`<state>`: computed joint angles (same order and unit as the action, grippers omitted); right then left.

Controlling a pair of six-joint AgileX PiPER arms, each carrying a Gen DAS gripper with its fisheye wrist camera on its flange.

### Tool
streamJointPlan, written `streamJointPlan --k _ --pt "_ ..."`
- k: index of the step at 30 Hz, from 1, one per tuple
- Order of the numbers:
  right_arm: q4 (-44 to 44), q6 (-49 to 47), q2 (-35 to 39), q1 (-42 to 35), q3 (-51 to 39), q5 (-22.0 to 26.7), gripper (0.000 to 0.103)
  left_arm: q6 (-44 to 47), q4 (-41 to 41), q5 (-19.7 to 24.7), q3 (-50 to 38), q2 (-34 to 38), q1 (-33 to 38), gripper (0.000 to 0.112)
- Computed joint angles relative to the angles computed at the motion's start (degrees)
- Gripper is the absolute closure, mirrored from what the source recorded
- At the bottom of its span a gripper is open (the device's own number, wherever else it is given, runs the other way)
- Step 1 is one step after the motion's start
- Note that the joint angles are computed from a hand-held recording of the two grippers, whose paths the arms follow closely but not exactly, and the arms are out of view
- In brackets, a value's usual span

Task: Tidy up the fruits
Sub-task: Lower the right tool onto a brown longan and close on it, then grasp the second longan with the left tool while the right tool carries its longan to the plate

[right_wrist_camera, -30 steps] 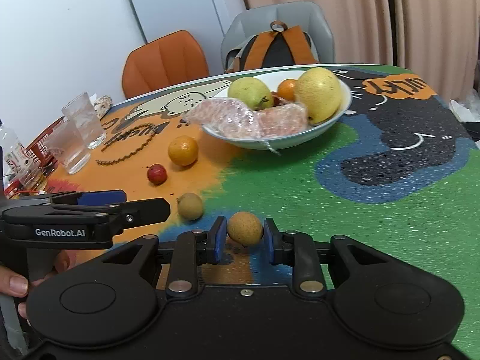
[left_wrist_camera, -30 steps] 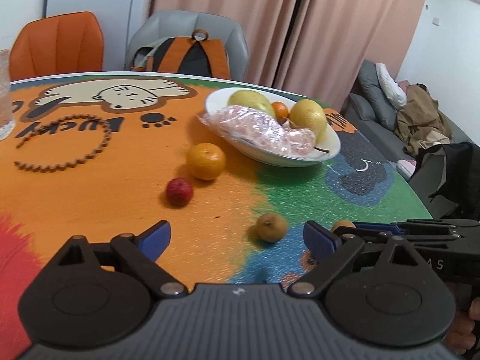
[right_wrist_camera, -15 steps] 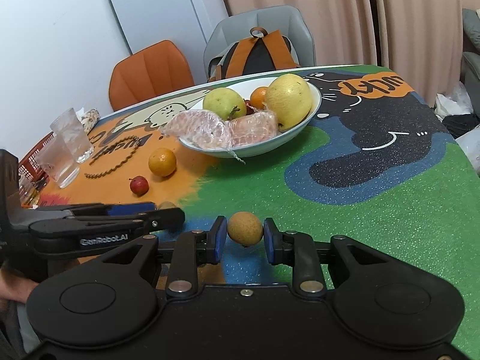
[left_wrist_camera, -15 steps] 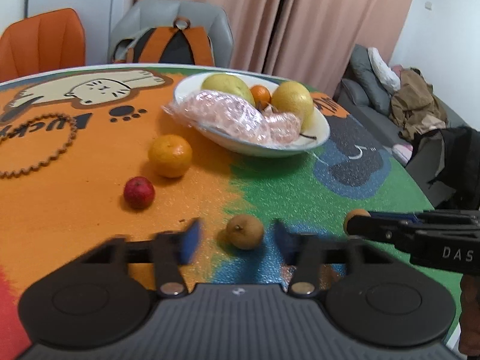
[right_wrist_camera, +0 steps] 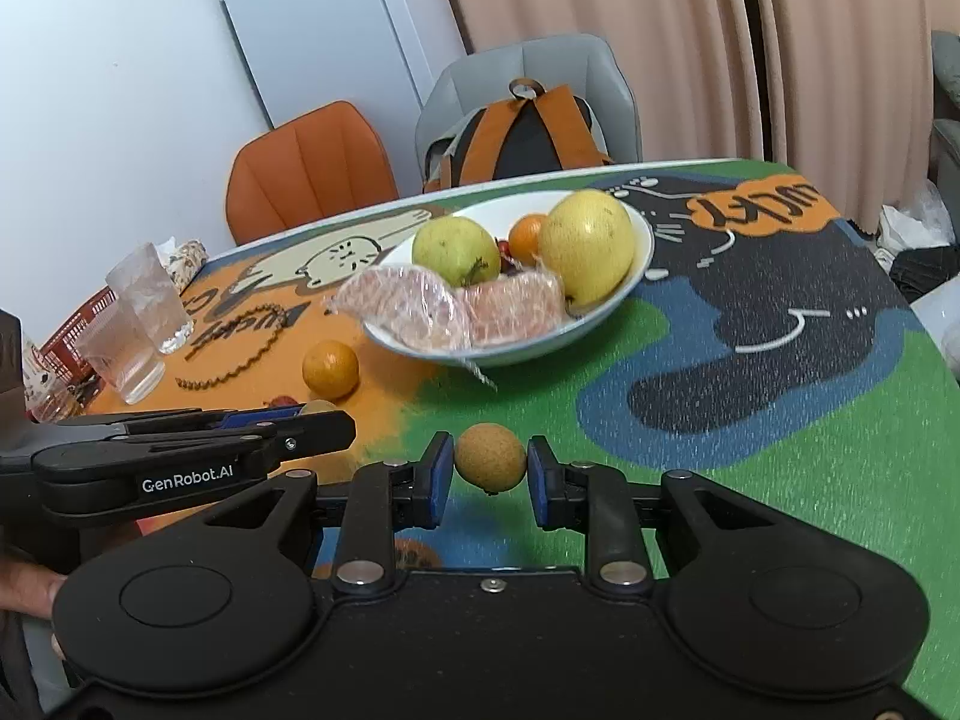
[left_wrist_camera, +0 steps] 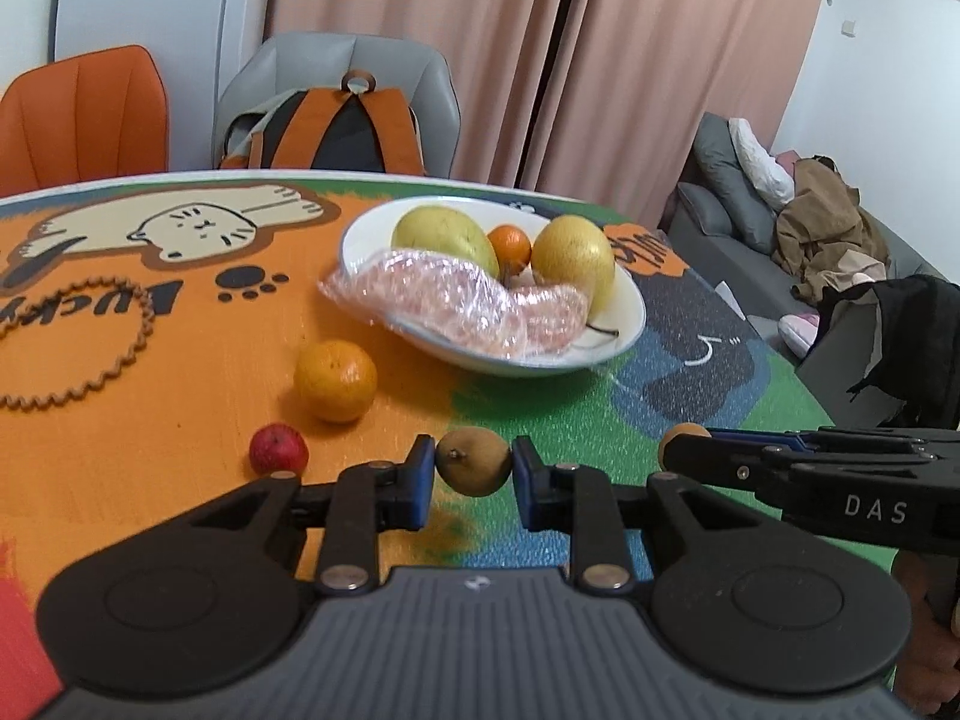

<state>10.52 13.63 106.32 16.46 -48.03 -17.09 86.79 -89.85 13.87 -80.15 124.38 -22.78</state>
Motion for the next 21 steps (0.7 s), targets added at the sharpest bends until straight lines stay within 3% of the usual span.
streamJointPlan --k 9,21 --pt "-5.4 2.8 0.9 -2.0 -3.3 1.7 0.078 0.9 -2.7 -1.5 -1.0 -0.4 0.4 0.087" --pt "-3.0 -1.0 2.3 -2.5 -8.0 4.0 0.078 -1.6 -0.5 -1.4 -3.5 -0.4 1.5 0.087"
